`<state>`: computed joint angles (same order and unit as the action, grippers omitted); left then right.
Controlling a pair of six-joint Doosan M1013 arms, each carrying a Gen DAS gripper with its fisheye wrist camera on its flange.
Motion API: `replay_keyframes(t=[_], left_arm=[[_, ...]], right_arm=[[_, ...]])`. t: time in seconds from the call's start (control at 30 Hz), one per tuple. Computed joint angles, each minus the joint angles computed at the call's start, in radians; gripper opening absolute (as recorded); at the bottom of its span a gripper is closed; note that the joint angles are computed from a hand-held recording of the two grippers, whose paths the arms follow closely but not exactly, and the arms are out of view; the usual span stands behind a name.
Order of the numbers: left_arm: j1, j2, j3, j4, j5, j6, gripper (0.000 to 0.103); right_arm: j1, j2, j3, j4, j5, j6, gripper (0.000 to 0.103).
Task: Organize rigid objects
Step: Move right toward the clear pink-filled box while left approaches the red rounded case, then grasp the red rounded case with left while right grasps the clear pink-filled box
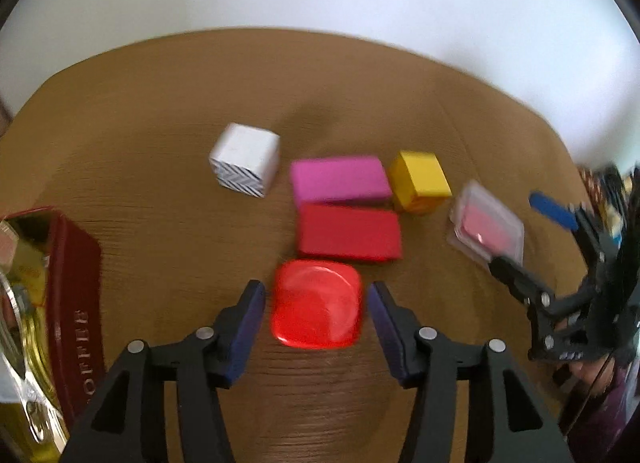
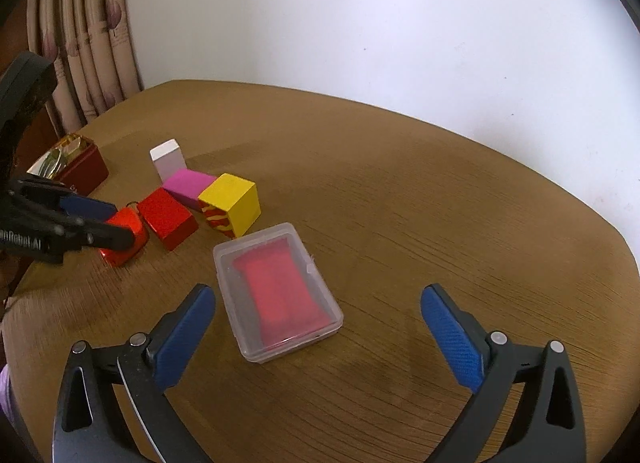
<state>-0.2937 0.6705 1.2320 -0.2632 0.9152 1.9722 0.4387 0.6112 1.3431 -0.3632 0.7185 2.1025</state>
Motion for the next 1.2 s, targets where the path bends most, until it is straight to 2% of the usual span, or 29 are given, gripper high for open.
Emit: replay_keyframes(t=[0.03, 0.13, 0.3, 0.37, 0.5, 0.6, 0.73, 0.83, 0.9, 0.93, 1.0, 1.07, 1.2], left_arm=[[-0.007, 0.003, -0.003, 0.028, 0.008, -0.001, 0.056], [-0.028, -0.006, 0.019, 0.120, -0.055, -0.017, 0.056], [-0.025, -0.004, 0.022, 0.096, -0.072, 0.007, 0.055], [-0.026, -0.013, 0.040, 0.111, -0.101, -0.015, 0.047], [-0.028, -0.032, 0.075, 0.126, -0.142, -0.057, 0.047], [-0.014, -0.046, 0.098, 0.097, -0.164, -0.024, 0.047], [-0.010, -0.058, 0.127, 0.071, -0.209, 0.000, 0.048], [0.001, -0.066, 0.143, 0.034, -0.221, 0.030, 0.048], [0.001, -0.064, 0.138, 0.043, -0.209, 0.035, 0.048], [0.002, -0.068, 0.143, 0.046, -0.213, 0.042, 0.048], [-0.007, -0.080, 0.161, 0.078, -0.244, 0.027, 0.047], [-0.016, -0.099, 0.197, 0.104, -0.277, 0.003, 0.047], [-0.015, -0.151, 0.269, 0.077, -0.321, 0.029, 0.047]], right_arm=[[-0.001, -0.003, 0.004, -0.003, 0.000, 0.003, 0.102], [-0.003, -0.008, 0.012, -0.001, -0.011, 0.006, 0.102], [-0.004, -0.007, 0.011, 0.010, 0.000, -0.005, 0.102], [-0.006, -0.004, 0.004, 0.028, 0.022, -0.020, 0.102], [-0.005, 0.020, -0.028, 0.054, 0.082, -0.059, 0.102], [-0.005, 0.039, -0.055, 0.082, 0.128, -0.093, 0.102], [-0.010, 0.041, -0.054, 0.104, 0.124, -0.094, 0.102], [-0.010, 0.039, -0.049, 0.098, 0.112, -0.080, 0.093], [-0.010, 0.034, -0.040, 0.100, 0.095, -0.076, 0.077], [-0.011, 0.034, -0.038, 0.097, 0.088, -0.073, 0.072], [-0.009, 0.029, -0.031, 0.089, 0.076, -0.064, 0.055], [-0.008, 0.027, -0.028, 0.077, 0.074, -0.051, 0.054], [-0.003, 0.029, -0.041, 0.074, 0.109, -0.048, 0.052]])
